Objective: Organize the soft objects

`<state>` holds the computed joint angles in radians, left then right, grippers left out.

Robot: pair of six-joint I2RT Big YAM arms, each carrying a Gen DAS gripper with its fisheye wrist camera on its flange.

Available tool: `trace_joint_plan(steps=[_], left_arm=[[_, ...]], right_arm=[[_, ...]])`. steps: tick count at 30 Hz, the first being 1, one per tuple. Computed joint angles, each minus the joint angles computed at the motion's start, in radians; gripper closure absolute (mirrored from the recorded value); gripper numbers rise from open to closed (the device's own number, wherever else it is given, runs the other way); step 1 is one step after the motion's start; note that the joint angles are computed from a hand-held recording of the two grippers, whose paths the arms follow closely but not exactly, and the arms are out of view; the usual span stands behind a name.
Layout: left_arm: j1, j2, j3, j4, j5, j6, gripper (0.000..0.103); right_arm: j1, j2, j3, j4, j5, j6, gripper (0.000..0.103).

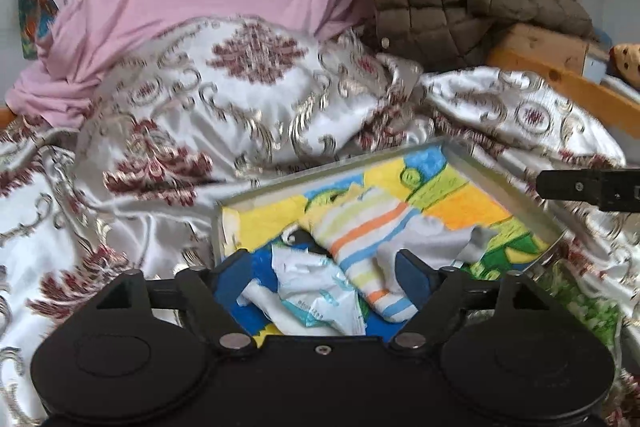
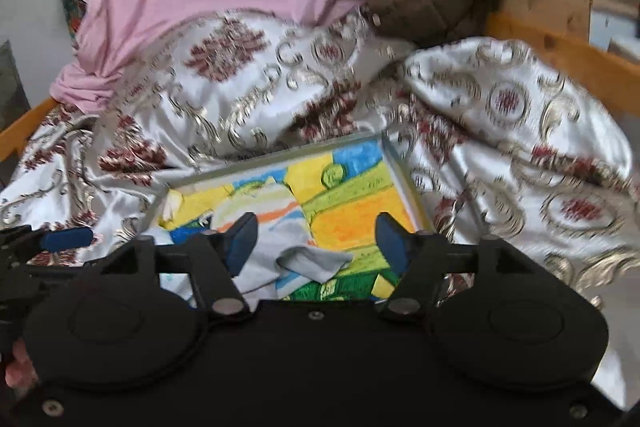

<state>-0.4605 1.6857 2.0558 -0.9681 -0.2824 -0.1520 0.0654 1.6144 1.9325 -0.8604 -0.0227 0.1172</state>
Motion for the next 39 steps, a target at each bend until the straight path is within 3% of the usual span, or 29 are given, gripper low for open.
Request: trace_joint_plan(steps=[2, 7, 14, 25, 39], left_arm=[[-0.011, -0.025, -0.008, 0.012, -0.014, -0.004, 0.019], [-0.053, -0.116, -0.066, 0.083, -0.075, -0.022, 0.004], [-0.137, -0.233, -0.121, 0.147, -0.207, -0.026, 0.001], [-0.304, -0.366, -0.174, 0.147, -0.356, 0.016, 0.001], [-0.496, -0.516, -0.342, 0.238, -0.518, 0.113, 0.001]], right_arm=[[0.001, -0.04, -0.021, 0.012, -0.005, -0.011, 0.034], [0.013, -0.147, -0.074, 0.036, 0.005, -0.029, 0.003], [0.04, -0.265, -0.09, 0.005, -0.011, -0.026, 0.001], [0.094, -0.469, -0.172, 0.011, 0.009, -0.032, 0.001], [0.175, -0.721, -0.377, 0.003, 0.149, -0.082, 0.001]])
